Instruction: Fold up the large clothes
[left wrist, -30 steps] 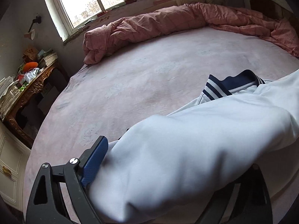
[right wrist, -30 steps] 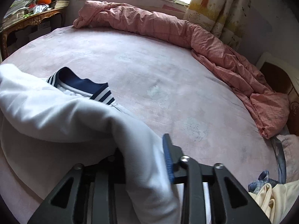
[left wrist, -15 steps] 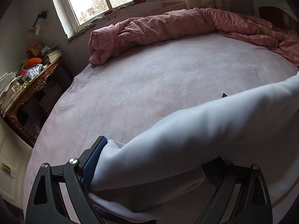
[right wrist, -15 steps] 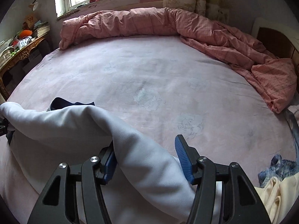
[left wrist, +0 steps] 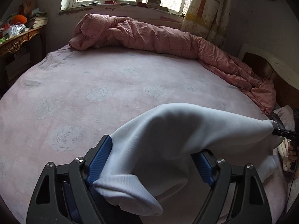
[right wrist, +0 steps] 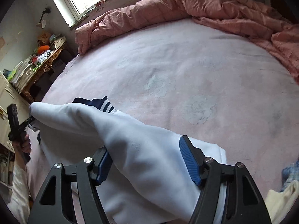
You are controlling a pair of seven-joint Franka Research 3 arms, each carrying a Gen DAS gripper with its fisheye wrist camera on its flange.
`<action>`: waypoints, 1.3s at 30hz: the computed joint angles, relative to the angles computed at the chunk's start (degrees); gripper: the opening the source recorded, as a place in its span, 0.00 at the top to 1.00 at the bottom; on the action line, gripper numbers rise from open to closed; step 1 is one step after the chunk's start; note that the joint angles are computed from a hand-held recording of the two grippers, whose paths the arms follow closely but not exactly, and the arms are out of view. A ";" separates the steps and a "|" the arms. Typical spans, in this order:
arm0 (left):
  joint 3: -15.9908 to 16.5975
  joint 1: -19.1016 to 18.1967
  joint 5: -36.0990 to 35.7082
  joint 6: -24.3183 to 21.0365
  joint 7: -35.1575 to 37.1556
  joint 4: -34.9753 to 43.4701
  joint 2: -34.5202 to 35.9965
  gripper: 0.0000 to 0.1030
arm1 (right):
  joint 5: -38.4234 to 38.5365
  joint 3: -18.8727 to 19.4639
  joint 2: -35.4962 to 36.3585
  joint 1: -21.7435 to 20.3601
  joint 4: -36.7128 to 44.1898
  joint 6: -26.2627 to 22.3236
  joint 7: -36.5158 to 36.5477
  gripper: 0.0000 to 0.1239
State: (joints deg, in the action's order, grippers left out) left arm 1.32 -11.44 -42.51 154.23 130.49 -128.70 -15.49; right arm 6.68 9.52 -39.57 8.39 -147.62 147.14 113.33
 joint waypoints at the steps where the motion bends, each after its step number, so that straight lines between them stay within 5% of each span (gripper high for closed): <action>1: -1.48 0.97 3.09 1.31 -2.69 0.04 0.14 0.20 | -2.72 2.42 -1.11 -1.98 0.20 -0.27 1.34 0.44; 4: -5.15 4.37 15.51 0.73 -14.23 1.05 1.25 0.18 | -11.25 9.73 -3.40 -8.48 1.45 -0.14 7.74 0.44; 6: -8.42 8.26 28.22 -4.92 -27.41 2.87 2.50 0.18 | -19.38 17.45 -5.72 -16.13 3.14 -2.92 16.42 0.44; 8: -6.34 5.83 26.53 -3.46 -25.50 1.06 1.84 0.18 | -23.00 19.70 -8.11 -17.86 2.62 -3.72 20.73 0.44; 11: -3.94 3.19 26.04 0.63 -20.77 -2.17 0.34 0.18 | -21.26 15.25 -10.31 -13.03 -1.42 -0.84 23.31 0.44; 15: 4.85 -3.97 6.39 -3.05 -2.87 -3.02 -2.47 0.10 | -17.68 11.00 -13.79 -8.92 -8.03 1.08 25.67 0.36; 19: 6.79 -2.02 -0.81 -9.63 -0.31 -2.26 -2.78 0.02 | -11.19 3.04 -12.36 -2.58 -14.51 6.45 21.75 0.30; 21: 7.96 -0.69 -2.89 -16.82 0.53 -0.83 -0.87 0.03 | -1.96 -5.13 -9.23 4.46 -16.37 8.99 15.72 0.34; 22: 8.62 -0.24 -4.33 -20.47 2.03 -0.18 0.17 0.04 | 0.85 -6.30 -8.16 6.15 -16.73 10.25 14.83 0.36; 23: 8.98 -0.18 -4.96 -21.72 3.37 -0.34 0.56 0.12 | -0.35 -5.46 -8.11 5.84 -16.98 11.37 15.51 0.54; 25: 5.13 2.13 -2.28 -15.06 3.02 -3.03 -0.61 0.57 | 0.05 -2.75 -7.48 4.67 -15.94 11.76 15.06 0.83; 26: 3.30 3.40 -1.33 -11.45 2.27 -4.02 -1.05 0.84 | -0.13 -0.06 -7.55 2.85 -15.57 11.70 16.27 0.88; 27: 3.46 3.60 -2.93 -11.03 2.90 -4.30 -1.51 0.92 | -1.42 3.30 -7.74 0.30 -14.69 10.97 17.46 0.90; 29: 4.77 4.01 -8.26 -11.88 5.38 -5.15 -4.02 0.96 | -4.90 8.81 -8.83 -3.73 -12.53 8.05 19.74 0.92; 31: 4.78 5.13 -8.79 -10.60 5.65 -7.10 -8.03 0.96 | -6.84 10.39 -11.54 -4.48 -11.81 6.87 21.11 0.92; 35: 6.81 6.28 -6.42 -13.81 4.74 -10.05 -14.60 0.96 | -5.37 6.57 -17.03 -0.54 -11.28 5.94 20.02 0.92; 39: 5.57 6.75 0.29 -11.33 1.70 -12.98 -16.34 0.96 | -3.57 5.40 -13.94 -0.30 -5.89 -4.92 19.26 0.92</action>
State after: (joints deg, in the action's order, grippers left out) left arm 6.89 -4.69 -42.22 142.90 132.20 -141.68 -31.83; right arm 3.11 14.92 -53.51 8.09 -153.51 142.22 132.59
